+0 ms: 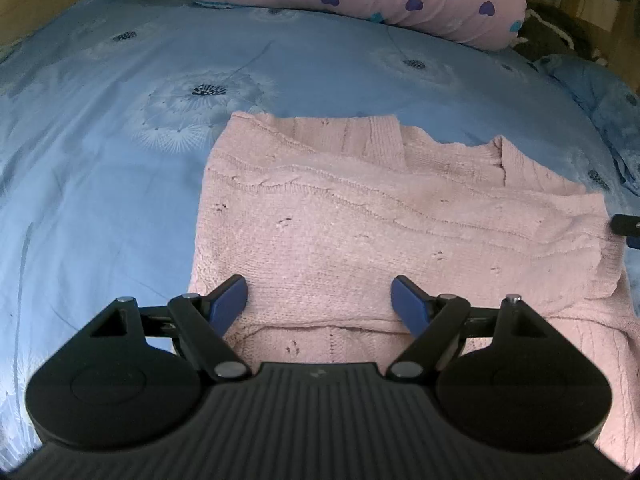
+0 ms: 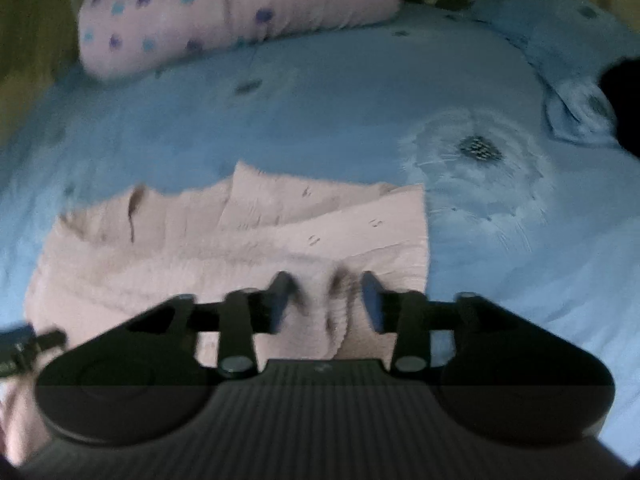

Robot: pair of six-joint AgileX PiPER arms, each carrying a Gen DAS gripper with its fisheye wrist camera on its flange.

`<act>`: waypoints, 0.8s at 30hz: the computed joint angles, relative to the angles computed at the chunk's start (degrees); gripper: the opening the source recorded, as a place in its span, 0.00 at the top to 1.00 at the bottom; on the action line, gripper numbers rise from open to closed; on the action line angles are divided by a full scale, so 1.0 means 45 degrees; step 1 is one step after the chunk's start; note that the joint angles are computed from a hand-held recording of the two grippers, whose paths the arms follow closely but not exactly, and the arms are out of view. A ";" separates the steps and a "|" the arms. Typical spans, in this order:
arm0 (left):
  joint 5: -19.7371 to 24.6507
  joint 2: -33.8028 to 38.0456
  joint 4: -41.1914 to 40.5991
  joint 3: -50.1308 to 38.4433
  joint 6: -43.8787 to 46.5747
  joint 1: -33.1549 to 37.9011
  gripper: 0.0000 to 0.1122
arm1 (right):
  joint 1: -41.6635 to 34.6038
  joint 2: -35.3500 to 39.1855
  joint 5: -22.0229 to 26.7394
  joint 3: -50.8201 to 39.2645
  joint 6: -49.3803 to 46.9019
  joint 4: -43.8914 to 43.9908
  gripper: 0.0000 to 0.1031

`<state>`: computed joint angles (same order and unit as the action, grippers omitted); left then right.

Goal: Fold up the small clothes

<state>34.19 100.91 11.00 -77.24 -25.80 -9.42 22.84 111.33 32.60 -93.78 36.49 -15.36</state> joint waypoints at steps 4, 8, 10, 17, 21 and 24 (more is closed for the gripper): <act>0.0032 0.0042 0.0221 -0.0029 -0.0226 -0.0090 0.26 | -0.0552 -0.1059 -0.1985 0.1937 -0.0905 0.2051 0.47; 0.0068 0.0056 0.0458 -0.0045 -0.0432 -0.0191 0.26 | -0.0630 -0.1622 -0.3749 0.3725 -0.3951 0.5175 0.45; 0.0058 0.0055 0.0481 -0.0034 -0.0434 -0.0186 0.26 | -0.0349 -0.1544 -0.4161 0.4027 -0.4270 0.5116 0.45; -0.0010 0.0013 0.0418 0.0042 -0.0355 -0.0149 0.26 | 0.0317 -0.0606 -0.3385 0.3109 -0.5539 0.3553 0.73; -0.0030 -0.0015 0.0648 0.0086 -0.0581 -0.0181 0.26 | -0.0091 -0.0874 -0.1525 0.1949 -0.7010 0.4275 0.87; -0.0058 -0.0007 0.0508 0.0095 -0.0482 -0.0134 0.26 | -0.0707 -0.1557 -0.0925 0.1972 -0.8822 0.5887 0.87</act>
